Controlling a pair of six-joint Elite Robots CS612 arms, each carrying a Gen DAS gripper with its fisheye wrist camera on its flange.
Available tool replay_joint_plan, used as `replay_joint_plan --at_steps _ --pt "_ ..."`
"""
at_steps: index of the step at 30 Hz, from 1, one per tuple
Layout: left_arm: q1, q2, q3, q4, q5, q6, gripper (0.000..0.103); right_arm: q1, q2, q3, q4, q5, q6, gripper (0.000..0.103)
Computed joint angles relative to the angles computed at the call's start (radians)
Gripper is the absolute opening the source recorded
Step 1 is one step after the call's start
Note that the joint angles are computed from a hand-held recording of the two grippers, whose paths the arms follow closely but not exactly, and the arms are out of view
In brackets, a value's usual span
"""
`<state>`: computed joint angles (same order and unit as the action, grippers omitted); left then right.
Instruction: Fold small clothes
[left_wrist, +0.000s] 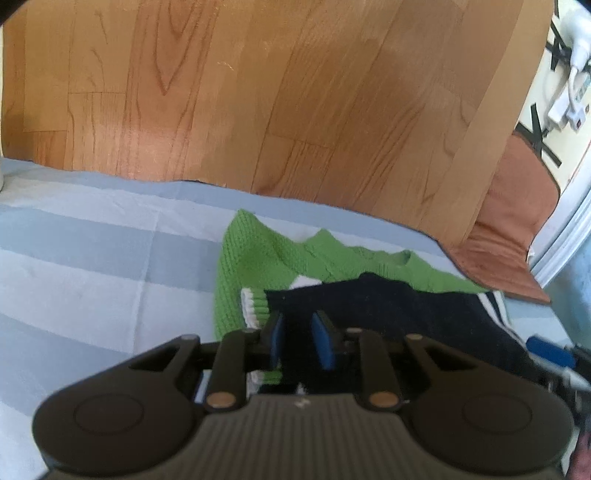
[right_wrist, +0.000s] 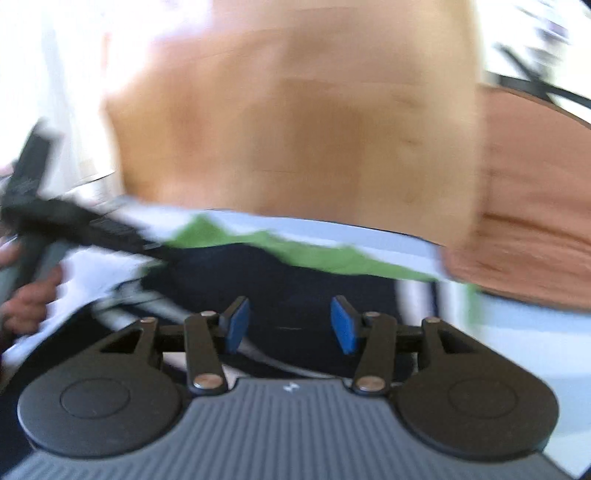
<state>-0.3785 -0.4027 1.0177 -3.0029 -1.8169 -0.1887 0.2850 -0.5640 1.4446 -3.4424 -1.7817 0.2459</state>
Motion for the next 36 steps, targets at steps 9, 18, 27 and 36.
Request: replay_joint_plan --at_steps 9,18,27,36 --pt "-0.031 0.001 0.019 -0.021 0.138 0.124 0.019 -0.041 -0.014 0.110 -0.023 -0.111 0.321 0.065" --pt "-0.063 0.015 0.049 -0.155 0.269 0.206 0.022 -0.005 -0.100 0.301 -0.232 -0.015 0.310 0.066" --pt "-0.012 -0.159 0.357 -0.225 0.210 0.077 0.047 0.019 -0.100 0.362 -0.335 0.064 0.298 0.066" --pt "0.023 -0.308 0.699 -0.375 0.126 0.012 0.047 0.036 -0.082 0.355 -0.322 0.078 0.333 0.067"
